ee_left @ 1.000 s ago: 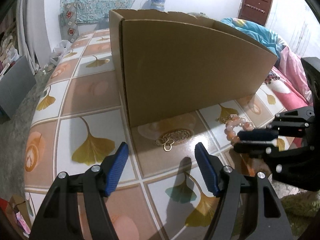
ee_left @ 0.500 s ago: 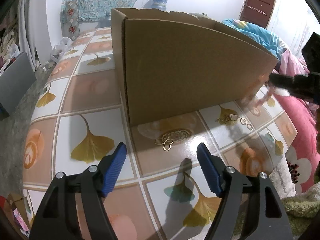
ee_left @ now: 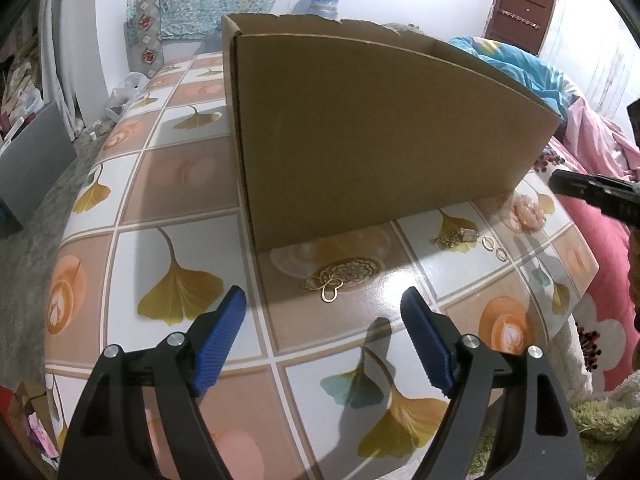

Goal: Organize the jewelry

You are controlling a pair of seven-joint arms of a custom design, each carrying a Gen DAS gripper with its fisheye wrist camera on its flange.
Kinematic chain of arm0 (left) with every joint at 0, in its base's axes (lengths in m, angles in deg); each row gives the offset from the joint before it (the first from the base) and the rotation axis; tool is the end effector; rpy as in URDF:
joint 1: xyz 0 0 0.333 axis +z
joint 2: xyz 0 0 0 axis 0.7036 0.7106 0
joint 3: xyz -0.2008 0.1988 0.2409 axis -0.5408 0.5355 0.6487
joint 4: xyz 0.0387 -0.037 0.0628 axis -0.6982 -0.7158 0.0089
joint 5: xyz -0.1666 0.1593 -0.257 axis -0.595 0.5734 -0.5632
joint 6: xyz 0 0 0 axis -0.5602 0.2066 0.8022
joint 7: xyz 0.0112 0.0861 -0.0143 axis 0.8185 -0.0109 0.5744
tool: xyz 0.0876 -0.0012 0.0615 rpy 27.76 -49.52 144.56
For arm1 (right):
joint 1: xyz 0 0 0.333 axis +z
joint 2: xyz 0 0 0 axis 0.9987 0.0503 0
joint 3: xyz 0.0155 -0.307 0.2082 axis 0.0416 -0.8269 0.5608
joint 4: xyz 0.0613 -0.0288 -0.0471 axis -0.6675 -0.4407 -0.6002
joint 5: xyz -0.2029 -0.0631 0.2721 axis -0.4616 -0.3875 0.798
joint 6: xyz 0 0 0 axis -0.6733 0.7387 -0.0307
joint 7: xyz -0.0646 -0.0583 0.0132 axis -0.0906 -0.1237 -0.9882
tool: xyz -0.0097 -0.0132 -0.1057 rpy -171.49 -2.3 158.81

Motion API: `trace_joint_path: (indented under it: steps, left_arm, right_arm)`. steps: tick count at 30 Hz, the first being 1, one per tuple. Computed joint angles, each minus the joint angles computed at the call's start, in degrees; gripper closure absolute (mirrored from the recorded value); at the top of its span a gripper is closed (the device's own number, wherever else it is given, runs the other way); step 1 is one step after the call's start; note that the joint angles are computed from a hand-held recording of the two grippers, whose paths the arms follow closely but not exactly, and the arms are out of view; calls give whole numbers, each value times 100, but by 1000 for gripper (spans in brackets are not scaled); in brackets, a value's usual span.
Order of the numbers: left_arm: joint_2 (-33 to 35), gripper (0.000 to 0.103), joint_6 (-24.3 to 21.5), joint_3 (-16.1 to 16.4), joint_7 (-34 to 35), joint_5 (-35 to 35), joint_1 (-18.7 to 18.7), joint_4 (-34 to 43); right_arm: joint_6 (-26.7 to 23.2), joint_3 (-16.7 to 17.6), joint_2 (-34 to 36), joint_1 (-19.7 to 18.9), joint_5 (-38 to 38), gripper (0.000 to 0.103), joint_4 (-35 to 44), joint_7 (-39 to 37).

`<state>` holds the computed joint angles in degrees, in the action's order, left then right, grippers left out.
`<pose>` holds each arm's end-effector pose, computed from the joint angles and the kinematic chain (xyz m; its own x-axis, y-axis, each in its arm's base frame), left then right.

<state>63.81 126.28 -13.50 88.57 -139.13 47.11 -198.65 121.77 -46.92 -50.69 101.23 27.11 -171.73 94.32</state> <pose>0.5586 -0.0504 0.3968 -0.5347 -0.8358 0.1248 -0.7043 0.3592 -0.6123 0.4955 0.1732 0.4517 -0.0560 -0.9984 -0.0034 -0.7819 0.0460 -0.6216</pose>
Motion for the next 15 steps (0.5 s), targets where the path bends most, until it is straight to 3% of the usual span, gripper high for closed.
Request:
trace_joint_path:
  steps: [3, 7, 10, 15]
  left_arm:
    - [3, 25, 30, 0, 5, 28, -11, -8]
    - [-2, 25, 69, -7, 8, 8, -19, -22]
    - [-37, 25, -24, -6, -31, -12, 2, -21]
    - [-112, 25, -97, -21, 276, -186, -3, -26]
  right_arm:
    - [453, -8, 20, -27, -36, 74, -87, 93]
    - [1099, 278, 195, -200, 1190, 74, -322, -916]
    - [1201, 637, 335, -338, 2079, 74, -409, -1702]
    - [1193, 532, 374, -66, 2555, 74, -431, -2105]
